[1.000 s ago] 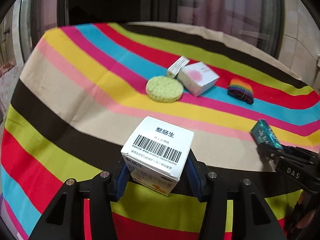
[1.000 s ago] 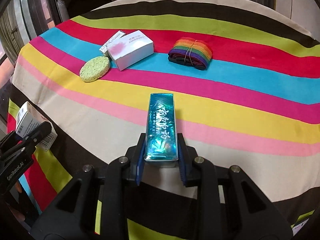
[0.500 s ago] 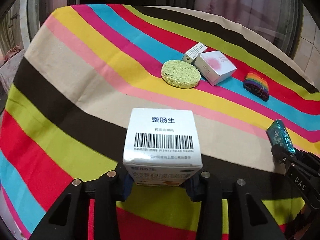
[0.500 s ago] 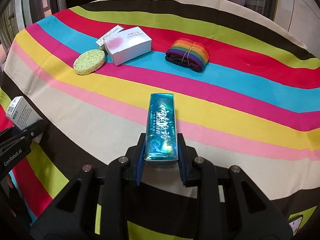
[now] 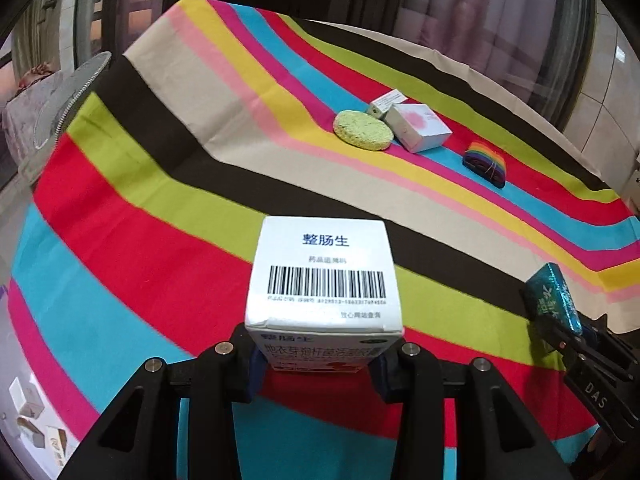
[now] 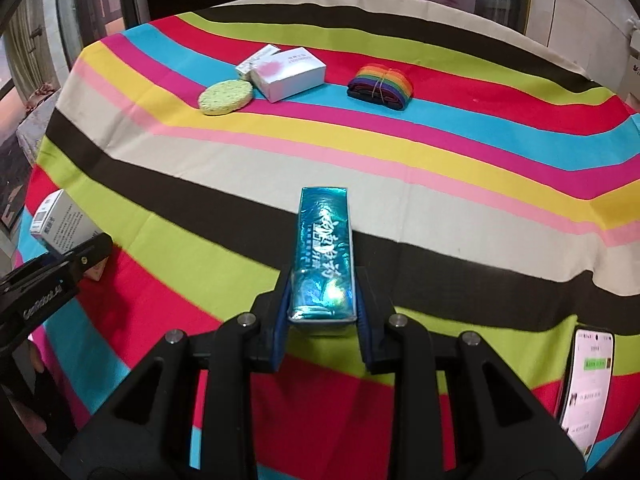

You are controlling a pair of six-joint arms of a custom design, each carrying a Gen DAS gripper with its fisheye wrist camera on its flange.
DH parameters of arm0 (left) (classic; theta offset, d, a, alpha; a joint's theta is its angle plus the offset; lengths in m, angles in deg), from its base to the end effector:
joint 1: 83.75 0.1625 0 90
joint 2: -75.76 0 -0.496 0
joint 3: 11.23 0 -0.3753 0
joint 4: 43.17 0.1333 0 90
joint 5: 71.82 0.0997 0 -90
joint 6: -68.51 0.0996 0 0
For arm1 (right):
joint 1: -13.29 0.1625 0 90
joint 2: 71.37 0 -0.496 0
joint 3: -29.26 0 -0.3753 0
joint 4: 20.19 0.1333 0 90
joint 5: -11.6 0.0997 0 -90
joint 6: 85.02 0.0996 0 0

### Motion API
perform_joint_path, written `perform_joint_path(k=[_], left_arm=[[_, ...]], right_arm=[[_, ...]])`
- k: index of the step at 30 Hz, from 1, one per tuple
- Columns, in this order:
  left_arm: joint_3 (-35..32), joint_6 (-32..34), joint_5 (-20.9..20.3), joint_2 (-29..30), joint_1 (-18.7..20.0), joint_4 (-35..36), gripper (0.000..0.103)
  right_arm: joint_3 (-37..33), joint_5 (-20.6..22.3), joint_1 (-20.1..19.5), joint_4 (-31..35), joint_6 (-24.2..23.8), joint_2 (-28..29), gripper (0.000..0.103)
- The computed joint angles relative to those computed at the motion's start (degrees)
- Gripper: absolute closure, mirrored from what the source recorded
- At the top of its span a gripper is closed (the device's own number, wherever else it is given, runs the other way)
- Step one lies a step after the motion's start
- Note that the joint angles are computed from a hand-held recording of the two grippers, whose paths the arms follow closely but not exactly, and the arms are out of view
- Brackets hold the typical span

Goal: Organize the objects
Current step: 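Lift both held boxes and carry them over the white bin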

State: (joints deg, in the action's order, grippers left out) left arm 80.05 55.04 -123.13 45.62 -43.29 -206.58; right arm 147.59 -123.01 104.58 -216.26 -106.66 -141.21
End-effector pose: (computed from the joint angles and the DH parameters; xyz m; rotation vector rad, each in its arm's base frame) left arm -0.4240 -0.6186 0.0281 0.7072 2.4868 -0.7108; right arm 0.0753 -0.5314 0.3932 -0.0453 -2.0962 0.9581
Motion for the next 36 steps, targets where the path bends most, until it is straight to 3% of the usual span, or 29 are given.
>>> perform_joint_path(k=[15, 22, 36], left_arm=[[8.9, -0.91, -2.09, -5.44, -1.02, -4.88, 0.061], [12.64, -1.07, -0.92, -7.79, -2.34, -5.9, 0.061], [22.68, -1.11, 2.31, -14.94, -3.24, -10.54, 0.061]], right_arm=[[4.57, 2.24, 2.93, -1.83, -0.43, -0.86, 0.071], [6.26, 2.62, 4.56, -1.68, -0.75, -0.63, 0.071], [8.06, 0.68, 12.15, -2.68, -4.31, 3.69, 0.071]])
